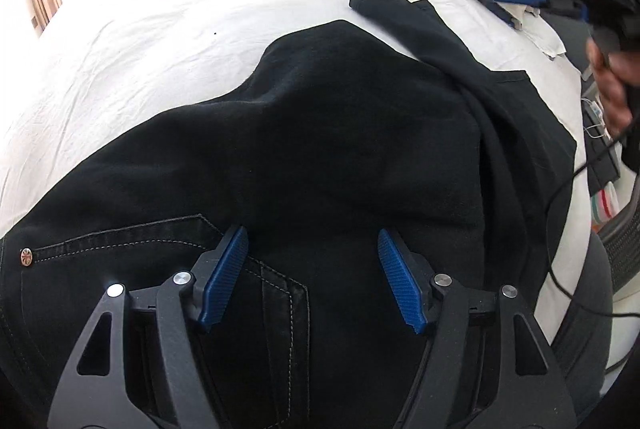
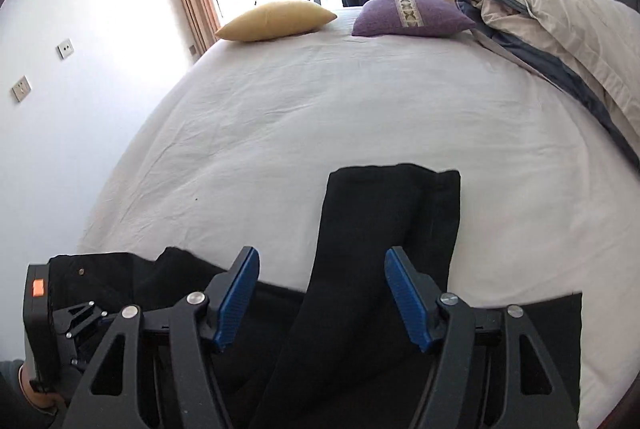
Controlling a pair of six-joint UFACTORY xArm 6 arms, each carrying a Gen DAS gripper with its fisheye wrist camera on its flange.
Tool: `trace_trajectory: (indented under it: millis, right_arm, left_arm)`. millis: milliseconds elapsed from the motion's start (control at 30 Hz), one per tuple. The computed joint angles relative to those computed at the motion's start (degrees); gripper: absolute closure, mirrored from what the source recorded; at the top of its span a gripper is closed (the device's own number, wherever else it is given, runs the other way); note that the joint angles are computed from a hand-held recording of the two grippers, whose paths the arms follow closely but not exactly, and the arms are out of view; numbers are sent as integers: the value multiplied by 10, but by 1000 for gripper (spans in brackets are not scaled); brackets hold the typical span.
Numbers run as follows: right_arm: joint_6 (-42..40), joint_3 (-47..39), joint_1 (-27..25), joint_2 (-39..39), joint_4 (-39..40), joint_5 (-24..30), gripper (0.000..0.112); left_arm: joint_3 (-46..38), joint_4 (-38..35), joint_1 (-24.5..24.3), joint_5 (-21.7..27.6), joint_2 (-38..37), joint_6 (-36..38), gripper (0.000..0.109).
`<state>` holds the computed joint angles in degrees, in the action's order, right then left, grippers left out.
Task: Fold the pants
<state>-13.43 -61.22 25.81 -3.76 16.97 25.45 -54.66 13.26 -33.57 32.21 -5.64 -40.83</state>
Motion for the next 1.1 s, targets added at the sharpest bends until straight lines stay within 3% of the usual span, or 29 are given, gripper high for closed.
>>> trace_trajectory:
  millis: [300, 467, 500, 533, 600, 700, 967, 1100]
  right_arm:
    - [306, -204, 53, 224, -403, 133, 44]
    - [386, -229, 68, 256, -508, 172, 44]
    - [385, -236, 69, 259, -510, 175, 54]
    - [375, -240, 68, 262, -495, 173, 75]
    - [348, -255, 59, 271, -443, 175, 94]
    - [333, -253, 41, 269, -387, 160, 104]
    - [298, -113, -20, 129, -283, 21, 109]
    - [243, -25, -62, 28, -175, -42, 109]
  left_arm:
    - [31, -7, 10, -56, -5, 2, 43]
    - [78, -3, 18, -67, -44, 5, 43]
    - [77, 0, 17, -68, -44, 3, 43]
    - [79, 4, 16, -67, -46, -3, 43]
    - [81, 9, 15, -66, -50, -7, 43]
    - [84, 15, 13, -63, -54, -15, 43]
    - [73, 28, 10, -63, -43, -32, 43]
    - [76, 29, 12, -63, -45, -38, 43]
